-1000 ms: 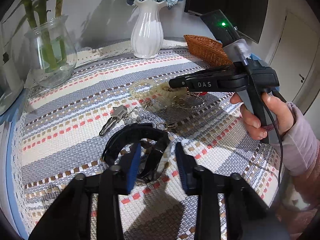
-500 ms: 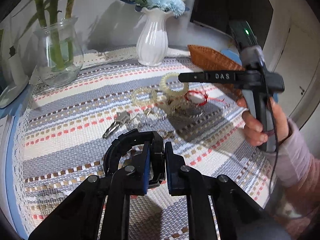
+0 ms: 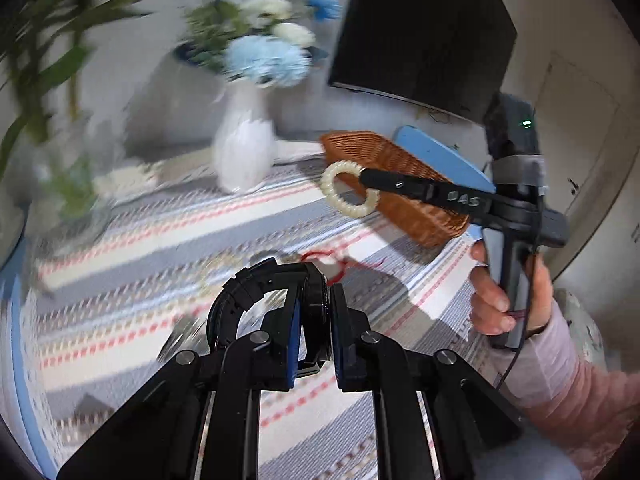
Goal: Organize jewelry
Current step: 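Carry the watch and bracelet over the basket and open both tools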
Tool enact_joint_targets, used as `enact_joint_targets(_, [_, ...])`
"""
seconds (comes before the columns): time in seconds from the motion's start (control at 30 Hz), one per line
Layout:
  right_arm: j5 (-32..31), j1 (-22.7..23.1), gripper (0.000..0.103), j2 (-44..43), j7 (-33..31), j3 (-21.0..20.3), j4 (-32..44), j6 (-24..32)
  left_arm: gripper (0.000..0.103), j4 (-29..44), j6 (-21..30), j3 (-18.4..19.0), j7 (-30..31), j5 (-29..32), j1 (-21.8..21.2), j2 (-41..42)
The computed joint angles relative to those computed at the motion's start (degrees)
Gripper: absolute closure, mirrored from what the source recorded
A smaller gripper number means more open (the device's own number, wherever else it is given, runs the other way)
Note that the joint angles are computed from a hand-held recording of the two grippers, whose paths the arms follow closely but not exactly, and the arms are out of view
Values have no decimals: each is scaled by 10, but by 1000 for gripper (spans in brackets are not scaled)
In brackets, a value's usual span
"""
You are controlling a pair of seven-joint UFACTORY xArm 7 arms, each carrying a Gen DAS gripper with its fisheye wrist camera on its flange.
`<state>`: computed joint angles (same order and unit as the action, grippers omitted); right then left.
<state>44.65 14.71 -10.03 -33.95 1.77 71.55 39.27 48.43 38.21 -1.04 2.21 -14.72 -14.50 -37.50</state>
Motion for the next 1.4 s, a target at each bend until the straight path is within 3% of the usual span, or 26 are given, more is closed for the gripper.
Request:
enact_joint_targets(0.2, [-22, -49, 93, -17, 22, -45, 27, -9, 91, 147, -18, -27, 12, -1, -24, 160])
enact_joint_targets(0.37, [-13, -107, 93, 43, 69, -80, 103, 53, 91, 309, -8, -37, 67, -55, -44, 320])
enact_joint_targets(0.53, [-69, -160, 93, 90, 133, -64, 128, 63, 91, 433, 10, -75, 75, -65, -40, 443])
enact_joint_targets(0.77, [-161, -179, 93, 138, 193, -34, 148, 64, 91, 562, 34, -92, 18, 11, -64, 573])
enact_joint_targets(0.9, [-210, -179, 93, 152, 219, -25, 152, 60, 91, 597, 53, -88, 5, 55, -78, 607])
enact_joint_targets(1.17, [-225, -184, 93, 154, 224, -20, 151, 60, 90, 617, 68, -77, -9, 118, -102, 634])
enact_joint_targets(1.3, [-216, -187, 89, 150, 219, -20, 154, 71, 72, 603, 79, -93, 9, 87, -85, 615])
enact_joint_targets(1.4, [-203, -190, 87, 134, 212, -22, 144, 77, 68, 571, 63, -102, 16, 53, -73, 581])
